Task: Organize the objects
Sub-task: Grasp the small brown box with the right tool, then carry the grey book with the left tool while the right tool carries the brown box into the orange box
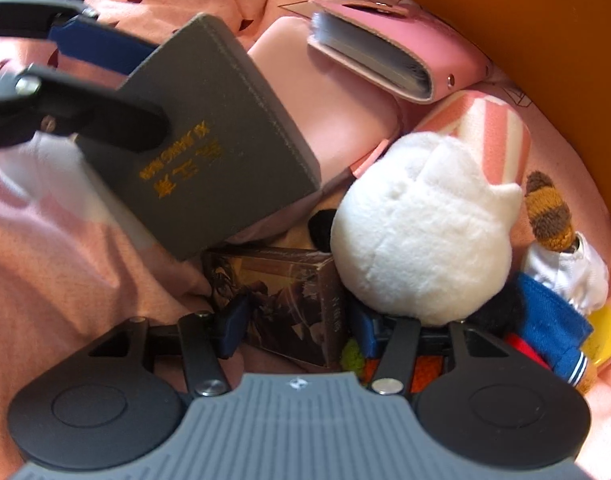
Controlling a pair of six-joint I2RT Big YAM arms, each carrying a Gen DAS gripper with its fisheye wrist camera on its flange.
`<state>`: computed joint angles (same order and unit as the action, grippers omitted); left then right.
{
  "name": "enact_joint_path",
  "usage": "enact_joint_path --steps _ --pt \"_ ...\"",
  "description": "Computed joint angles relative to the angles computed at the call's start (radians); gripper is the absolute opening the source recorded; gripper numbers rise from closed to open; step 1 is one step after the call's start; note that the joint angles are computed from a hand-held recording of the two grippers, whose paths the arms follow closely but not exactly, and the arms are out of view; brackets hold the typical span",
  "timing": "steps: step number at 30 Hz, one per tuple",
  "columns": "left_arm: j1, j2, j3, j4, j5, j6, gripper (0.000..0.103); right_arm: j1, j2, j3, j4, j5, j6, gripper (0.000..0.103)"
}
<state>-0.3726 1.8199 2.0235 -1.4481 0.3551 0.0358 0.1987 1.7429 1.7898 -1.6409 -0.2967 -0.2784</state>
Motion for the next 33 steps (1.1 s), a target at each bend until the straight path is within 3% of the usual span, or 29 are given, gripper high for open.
enact_joint_path --steps 2,7,9,13,21,29,33 --pt "0.0 0.002 0.002 -0.002 0.001 -0.001 0.043 -0.002 -0.016 -0.01 0.016 -0.002 0.009 0.051" --pt "0.002 -0.001 0.001 0.004 0.012 -0.003 0.042 -0.037 -0.089 -0.027 0.04 -0.067 0.058 0.028" --pt "0.004 -0.004 -0.003 0.011 0.018 -0.004 0.042 -0.035 -0.12 -0.038 0.053 -0.075 0.073 0.025" --pt "0.012 -0.009 0.006 0.022 0.026 -0.019 0.042 -0.013 -0.181 -0.05 0.099 0.008 0.104 0.024" --pt "0.037 -0.019 0.068 0.093 0.069 -0.056 0.042 -0.03 -0.251 0.022 0.138 0.082 0.127 0.024" --pt "0.045 0.062 0.27 0.143 0.014 -0.061 0.042 -0.02 -0.196 0.165 0.265 0.176 0.119 0.024" --pt "0.047 0.214 0.524 0.07 -0.007 -0.085 0.042 -0.034 -0.159 0.242 0.328 0.215 0.133 0.024"
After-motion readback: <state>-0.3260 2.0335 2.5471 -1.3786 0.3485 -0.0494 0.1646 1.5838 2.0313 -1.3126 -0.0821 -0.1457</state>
